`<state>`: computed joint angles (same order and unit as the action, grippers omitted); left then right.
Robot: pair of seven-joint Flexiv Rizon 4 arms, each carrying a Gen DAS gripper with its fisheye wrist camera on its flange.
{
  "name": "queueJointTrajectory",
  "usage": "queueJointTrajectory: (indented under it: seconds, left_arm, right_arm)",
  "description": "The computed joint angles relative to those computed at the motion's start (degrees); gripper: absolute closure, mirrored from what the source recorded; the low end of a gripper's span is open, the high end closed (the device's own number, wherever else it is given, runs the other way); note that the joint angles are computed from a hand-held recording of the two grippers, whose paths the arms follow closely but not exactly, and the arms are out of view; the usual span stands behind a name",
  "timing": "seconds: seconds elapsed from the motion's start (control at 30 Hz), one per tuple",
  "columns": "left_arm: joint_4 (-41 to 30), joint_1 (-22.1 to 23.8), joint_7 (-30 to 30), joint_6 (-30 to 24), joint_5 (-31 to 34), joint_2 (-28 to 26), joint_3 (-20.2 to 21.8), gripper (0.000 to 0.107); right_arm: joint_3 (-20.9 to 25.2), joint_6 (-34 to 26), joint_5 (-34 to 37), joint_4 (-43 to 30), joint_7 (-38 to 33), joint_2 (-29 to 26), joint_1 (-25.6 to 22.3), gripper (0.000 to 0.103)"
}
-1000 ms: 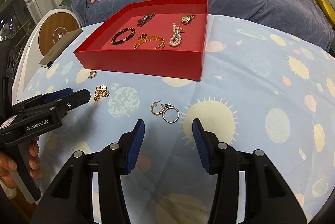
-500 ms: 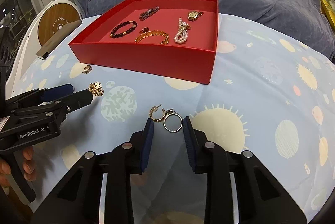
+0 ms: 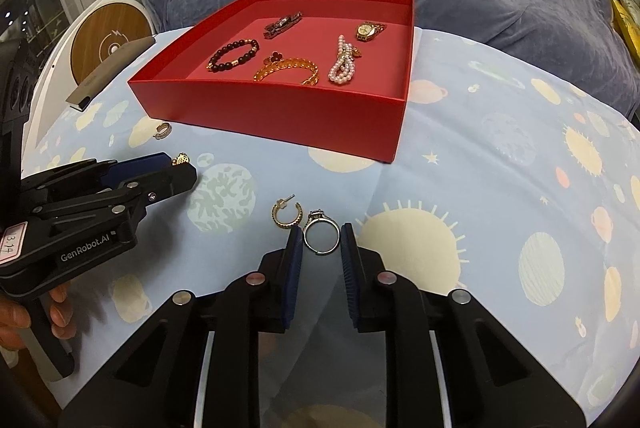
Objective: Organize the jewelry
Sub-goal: 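Grasp the silver ring with the right tool while the left tool grasps the gold necklace, then carry the silver ring and gold necklace into the red box and open both tools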
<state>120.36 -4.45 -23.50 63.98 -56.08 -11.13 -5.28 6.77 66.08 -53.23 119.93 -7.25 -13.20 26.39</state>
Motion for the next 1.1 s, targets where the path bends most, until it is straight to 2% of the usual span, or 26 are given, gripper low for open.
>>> queueJointTrajectory:
  seconds: [0.13,0.17,0.3,0.5,0.9,1.1]
  left_arm:
    - [-0.05,0.01,0.44,-0.24,-0.06,-0.09,-0.07,0.093]
    - [-0.11,-0.01,0.46,-0.29,0.12,-0.15,-0.06,0.099]
    - [-0.16,0.13,0.14,-1.73,0.29,0.13,0.09,0.104]
    - [-0.81,0.6,-1.21,-5.45,-0.4,1.42,0.77,0.105]
    - [-3.77,0.65,-0.57,-11.67,-6.36,6.2,2.91,0.105]
    - [-7.74,-0.46,1.21,-10.33,-10.68,6.49,2.72,0.105]
  right_arm:
    - [0.09,0.59,0.7,0.29,0.1,0.29,-0.26,0.084]
    - [0.08,0.61,0.66,0.34,0.16,0.37,-0.25,0.084]
    - [0.14,0.7,0.82,0.41,0.21,0.72,-0.35,0.084]
    - [0.26,0.4,-0.67,0.74,1.72,2.32,-0.68,0.084]
    - [1.42,-0.92,-4.13,0.02,5.05,5.57,-2.08,0.084]
    - [1.37,-1.81,-6.33,-3.65,5.58,6.09,-3.08,0.084]
